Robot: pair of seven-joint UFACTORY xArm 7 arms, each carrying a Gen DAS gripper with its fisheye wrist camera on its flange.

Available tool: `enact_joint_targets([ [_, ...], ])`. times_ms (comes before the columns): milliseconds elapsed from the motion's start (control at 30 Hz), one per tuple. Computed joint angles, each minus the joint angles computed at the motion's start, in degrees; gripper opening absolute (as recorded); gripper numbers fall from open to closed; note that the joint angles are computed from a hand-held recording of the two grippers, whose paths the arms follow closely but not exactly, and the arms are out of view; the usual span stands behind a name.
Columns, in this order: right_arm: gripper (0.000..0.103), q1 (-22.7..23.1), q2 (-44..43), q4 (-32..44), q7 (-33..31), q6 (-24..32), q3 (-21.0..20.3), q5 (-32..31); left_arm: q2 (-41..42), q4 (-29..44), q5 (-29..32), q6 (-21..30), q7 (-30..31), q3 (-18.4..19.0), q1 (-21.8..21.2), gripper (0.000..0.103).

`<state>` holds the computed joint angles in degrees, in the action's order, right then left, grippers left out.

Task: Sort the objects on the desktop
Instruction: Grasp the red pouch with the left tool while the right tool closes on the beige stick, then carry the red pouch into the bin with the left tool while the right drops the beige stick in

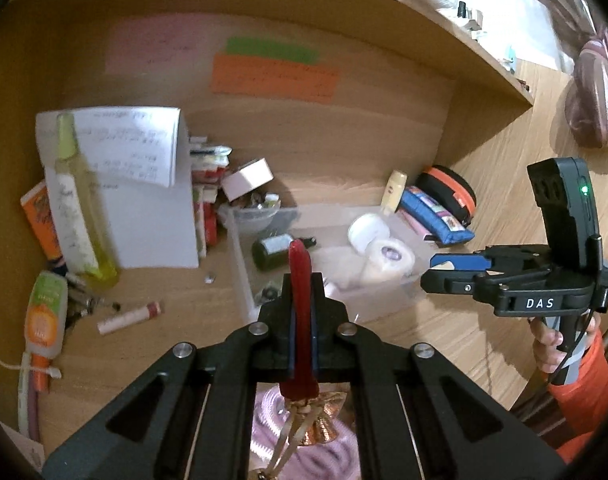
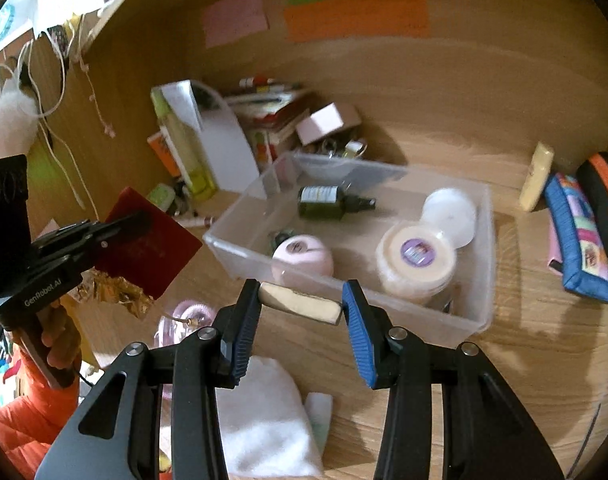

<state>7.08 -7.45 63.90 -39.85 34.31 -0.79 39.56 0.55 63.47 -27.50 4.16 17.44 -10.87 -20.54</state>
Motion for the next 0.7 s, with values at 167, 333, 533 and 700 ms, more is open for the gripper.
enact_joint_targets([
  [167, 0.039, -0.4, 0.8, 1.45, -1.44, -0.35, -0.53, 2.05, 1.89, 3.19, 2.73, -0.14, -2.28, -0.38, 0.38, 0.004],
  [333, 0.039, -1.3, 2.36, 3.34, -2.22, 0.25, -0.49, 3.36, 4.27, 7.31, 0.15, 1.19, -0.61, -1.74, 1.76, 0.004],
  [533, 0.039, -2.61, 5.22, 6.46, -2.98, 1.22, 0.26, 4.11, 7.45, 10.7, 5.96, 1.74, -6.68, -0.95, 2.05, 0.004],
  [700, 0.039, -3.7, 8.18, 9.4, -2.97, 2.1, 1.37, 3.85, 11.01, 14.42, 12.23, 2.84, -13.42, 0.41, 1.94, 0.004],
])
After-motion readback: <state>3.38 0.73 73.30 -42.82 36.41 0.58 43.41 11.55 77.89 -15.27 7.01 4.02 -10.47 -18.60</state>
